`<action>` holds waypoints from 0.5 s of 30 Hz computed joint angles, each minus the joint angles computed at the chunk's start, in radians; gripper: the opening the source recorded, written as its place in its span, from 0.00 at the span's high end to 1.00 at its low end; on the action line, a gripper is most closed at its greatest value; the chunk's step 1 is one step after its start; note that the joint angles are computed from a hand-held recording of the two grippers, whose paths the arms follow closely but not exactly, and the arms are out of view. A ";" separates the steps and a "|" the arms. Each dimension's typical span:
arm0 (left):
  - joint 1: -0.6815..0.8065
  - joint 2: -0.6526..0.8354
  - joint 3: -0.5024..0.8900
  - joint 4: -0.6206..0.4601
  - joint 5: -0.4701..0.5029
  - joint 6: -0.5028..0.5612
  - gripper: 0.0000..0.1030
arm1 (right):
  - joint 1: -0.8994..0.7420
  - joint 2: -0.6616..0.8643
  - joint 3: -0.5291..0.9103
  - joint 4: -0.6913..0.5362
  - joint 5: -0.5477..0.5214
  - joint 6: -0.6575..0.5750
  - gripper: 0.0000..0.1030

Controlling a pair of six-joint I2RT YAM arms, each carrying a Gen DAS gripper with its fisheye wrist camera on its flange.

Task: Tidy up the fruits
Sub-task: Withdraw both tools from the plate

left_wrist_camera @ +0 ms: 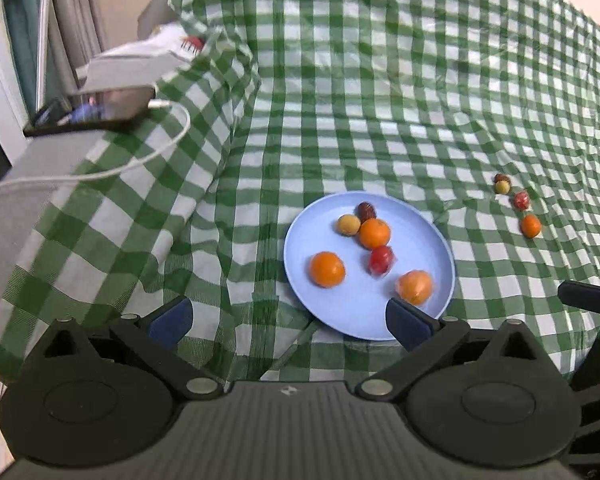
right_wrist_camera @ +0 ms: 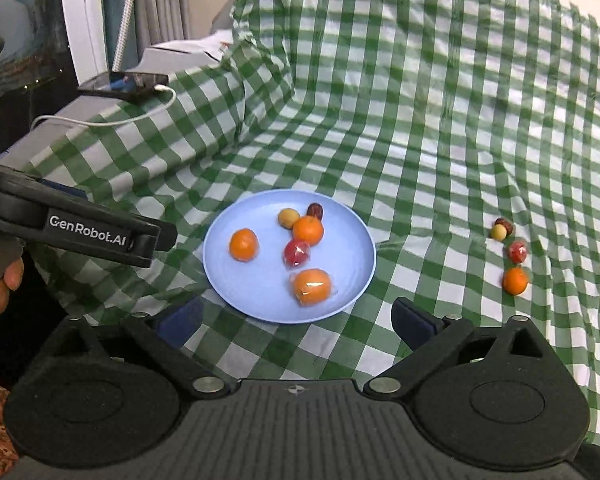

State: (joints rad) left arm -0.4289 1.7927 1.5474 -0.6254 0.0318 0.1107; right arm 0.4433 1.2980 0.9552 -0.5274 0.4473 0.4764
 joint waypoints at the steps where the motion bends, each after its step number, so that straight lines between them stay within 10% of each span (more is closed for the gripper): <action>1: -0.002 -0.016 -0.015 0.008 -0.001 0.002 0.00 | 0.012 -0.012 -0.004 -0.004 0.014 0.002 0.03; 15: -0.026 -0.101 -0.070 0.037 -0.009 0.008 0.00 | 0.097 -0.067 -0.008 -0.038 0.107 0.040 0.03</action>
